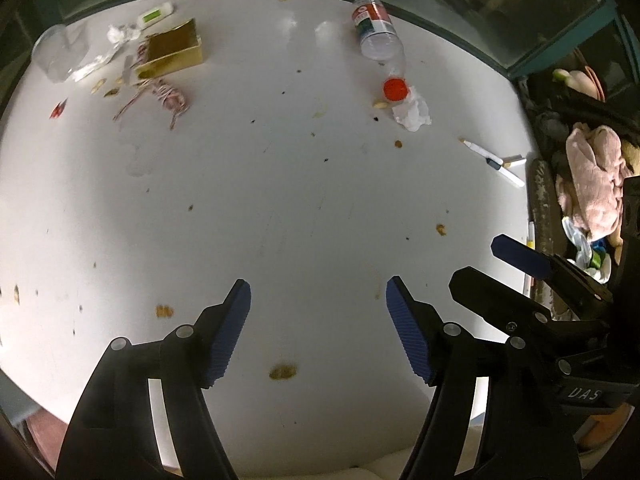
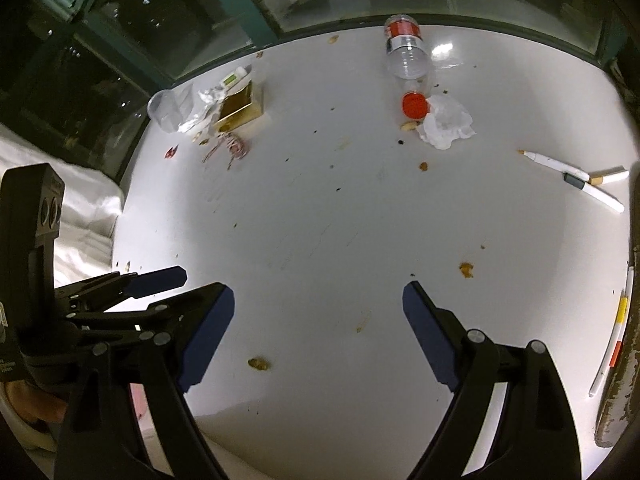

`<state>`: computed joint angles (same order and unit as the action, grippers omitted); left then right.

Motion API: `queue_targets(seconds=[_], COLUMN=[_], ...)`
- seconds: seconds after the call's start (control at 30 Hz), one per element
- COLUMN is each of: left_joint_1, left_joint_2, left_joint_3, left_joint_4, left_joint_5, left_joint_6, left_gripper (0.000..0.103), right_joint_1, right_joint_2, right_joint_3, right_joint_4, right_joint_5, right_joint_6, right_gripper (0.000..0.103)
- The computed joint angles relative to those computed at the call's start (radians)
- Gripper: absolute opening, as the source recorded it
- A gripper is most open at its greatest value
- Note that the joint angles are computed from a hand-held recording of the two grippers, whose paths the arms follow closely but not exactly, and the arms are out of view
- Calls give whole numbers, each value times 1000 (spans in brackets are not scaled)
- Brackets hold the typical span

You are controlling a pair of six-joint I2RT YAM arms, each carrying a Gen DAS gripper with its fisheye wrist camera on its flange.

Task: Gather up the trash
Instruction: 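Return both grippers from the bin toward the table, then move the right gripper to the white tissue beside the bottle cap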

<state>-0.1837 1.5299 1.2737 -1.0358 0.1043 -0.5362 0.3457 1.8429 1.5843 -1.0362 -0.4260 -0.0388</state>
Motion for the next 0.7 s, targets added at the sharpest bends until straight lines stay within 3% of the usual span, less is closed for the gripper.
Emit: queue_targets(seconds=[0.33,0.7], left_joint_1=[78,119], left_joint_2=[145,361], left_joint_3=[70,234], left_joint_4=[24,41], left_joint_5=[57,85], left_joint_6=[110,200], left_gripper=[69,69], right_joint_1=[14,5], right_joint_2=[122,318], right_joint_3=[110,327], right_joint_4=[-12,-78], right_joint_5=[44,78], right_joint_6=[62,66], right_gripper=[83,83])
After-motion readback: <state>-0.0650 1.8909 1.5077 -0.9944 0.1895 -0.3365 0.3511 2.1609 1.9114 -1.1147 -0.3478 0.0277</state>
